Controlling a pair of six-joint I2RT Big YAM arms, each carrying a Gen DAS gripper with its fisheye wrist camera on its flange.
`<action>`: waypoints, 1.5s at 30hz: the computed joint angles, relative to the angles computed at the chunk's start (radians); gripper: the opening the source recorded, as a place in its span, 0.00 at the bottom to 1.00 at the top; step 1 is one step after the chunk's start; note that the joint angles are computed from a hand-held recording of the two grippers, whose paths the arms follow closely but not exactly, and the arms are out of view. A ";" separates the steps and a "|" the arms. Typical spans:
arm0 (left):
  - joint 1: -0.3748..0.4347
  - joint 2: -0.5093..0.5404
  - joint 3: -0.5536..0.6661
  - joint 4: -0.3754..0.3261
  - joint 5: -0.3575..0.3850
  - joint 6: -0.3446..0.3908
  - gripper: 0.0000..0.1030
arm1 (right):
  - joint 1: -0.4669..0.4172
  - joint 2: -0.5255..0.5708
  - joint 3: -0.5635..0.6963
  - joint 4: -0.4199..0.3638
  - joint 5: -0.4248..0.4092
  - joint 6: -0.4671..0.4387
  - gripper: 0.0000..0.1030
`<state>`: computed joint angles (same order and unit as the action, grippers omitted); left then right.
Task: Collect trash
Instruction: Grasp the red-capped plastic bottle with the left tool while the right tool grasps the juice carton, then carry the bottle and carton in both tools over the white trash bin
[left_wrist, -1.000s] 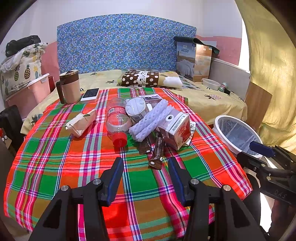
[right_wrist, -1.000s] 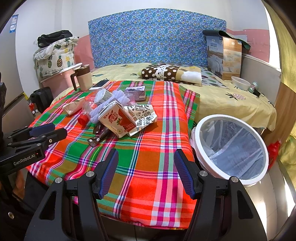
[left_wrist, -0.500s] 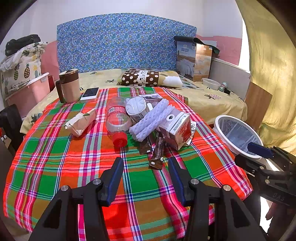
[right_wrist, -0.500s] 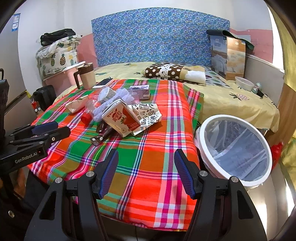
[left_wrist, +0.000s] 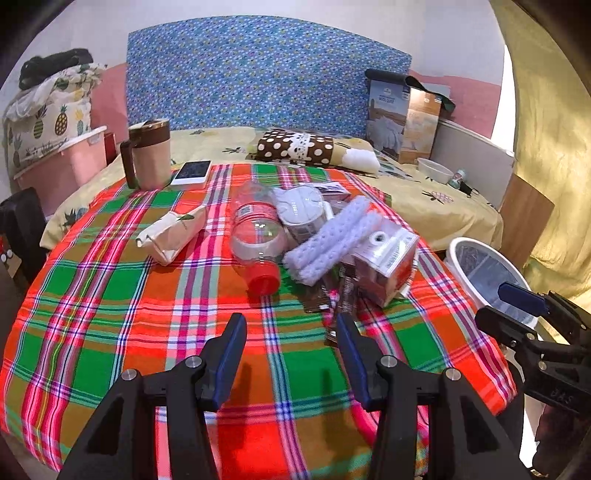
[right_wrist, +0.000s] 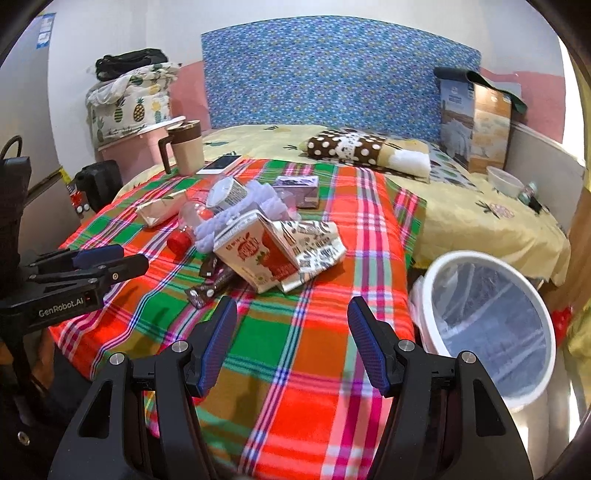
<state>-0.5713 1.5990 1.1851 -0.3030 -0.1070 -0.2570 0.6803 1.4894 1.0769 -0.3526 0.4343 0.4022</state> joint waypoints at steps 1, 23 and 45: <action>0.005 0.004 0.004 -0.003 0.000 -0.002 0.48 | -0.002 0.005 0.004 0.007 -0.004 -0.012 0.62; 0.113 0.115 0.126 -0.035 0.137 -0.049 0.51 | -0.033 0.164 0.170 -0.037 -0.053 -0.183 0.62; 0.104 0.331 0.429 -0.190 0.136 -0.044 0.60 | -0.066 0.121 0.127 0.000 -0.095 -0.030 0.58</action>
